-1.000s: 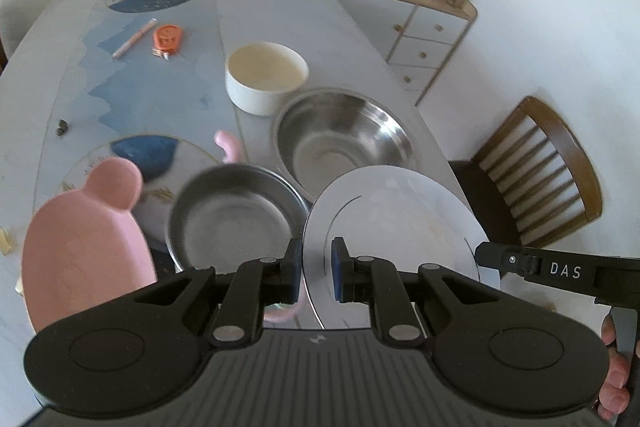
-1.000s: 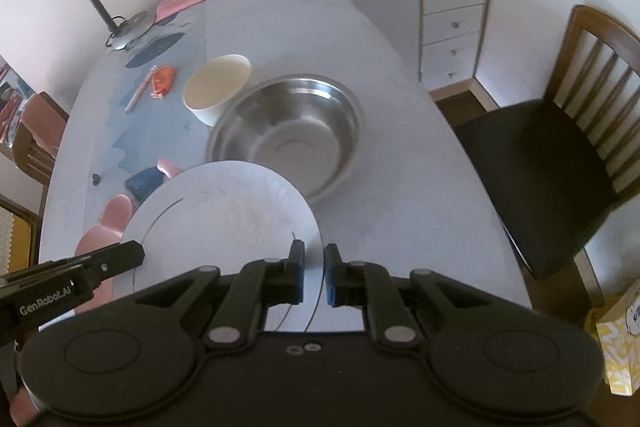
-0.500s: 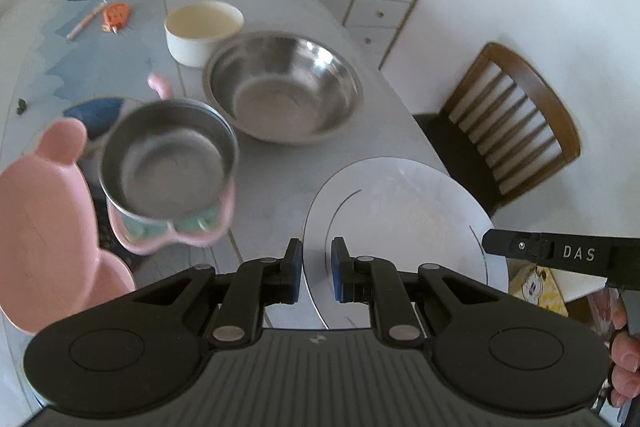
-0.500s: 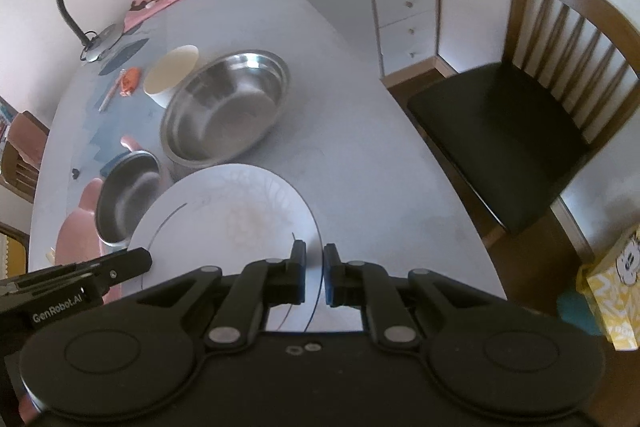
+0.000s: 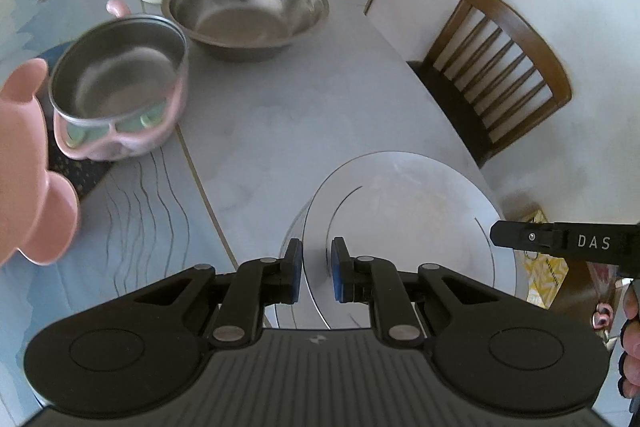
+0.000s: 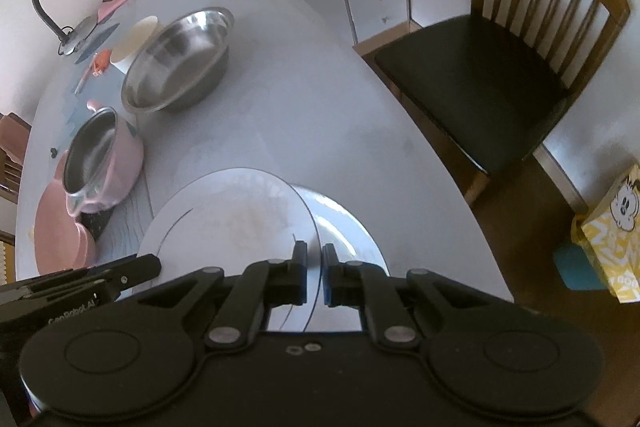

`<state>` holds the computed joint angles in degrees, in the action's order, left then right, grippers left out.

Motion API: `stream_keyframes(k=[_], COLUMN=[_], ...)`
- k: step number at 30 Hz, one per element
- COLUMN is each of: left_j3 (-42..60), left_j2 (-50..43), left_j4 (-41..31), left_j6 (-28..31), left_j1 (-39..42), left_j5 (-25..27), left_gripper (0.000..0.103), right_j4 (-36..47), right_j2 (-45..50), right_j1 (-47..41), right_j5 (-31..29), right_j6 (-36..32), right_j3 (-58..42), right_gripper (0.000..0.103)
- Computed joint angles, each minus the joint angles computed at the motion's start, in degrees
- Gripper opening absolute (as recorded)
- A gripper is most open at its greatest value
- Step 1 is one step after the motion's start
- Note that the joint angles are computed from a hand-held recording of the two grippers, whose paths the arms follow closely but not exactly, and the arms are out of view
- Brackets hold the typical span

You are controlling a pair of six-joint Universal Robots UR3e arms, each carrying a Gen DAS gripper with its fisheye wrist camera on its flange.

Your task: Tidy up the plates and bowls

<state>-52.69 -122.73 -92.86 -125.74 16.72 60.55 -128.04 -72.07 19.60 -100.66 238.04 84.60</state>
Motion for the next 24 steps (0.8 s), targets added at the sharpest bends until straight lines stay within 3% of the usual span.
stream_keyframes(k=[10, 24], left_j3=[-10.59, -14.51], left_j2=[4.81, 4.05], left_j4=[5.43, 10.47], left_j6=[3.04, 2.55], left_j1=[0.0, -1.9], left_j5=[1.31, 3.96], left_gripper=[0.014, 0.014], right_j4=[-4.37, -9.12], right_j2=[-2.76, -2.57], right_j1=[1.36, 0.91], right_j5=[0.86, 2.56], right_j6=[2.86, 3.86], right_j3=[8.24, 13.36], right_gripper=[0.008, 0.008])
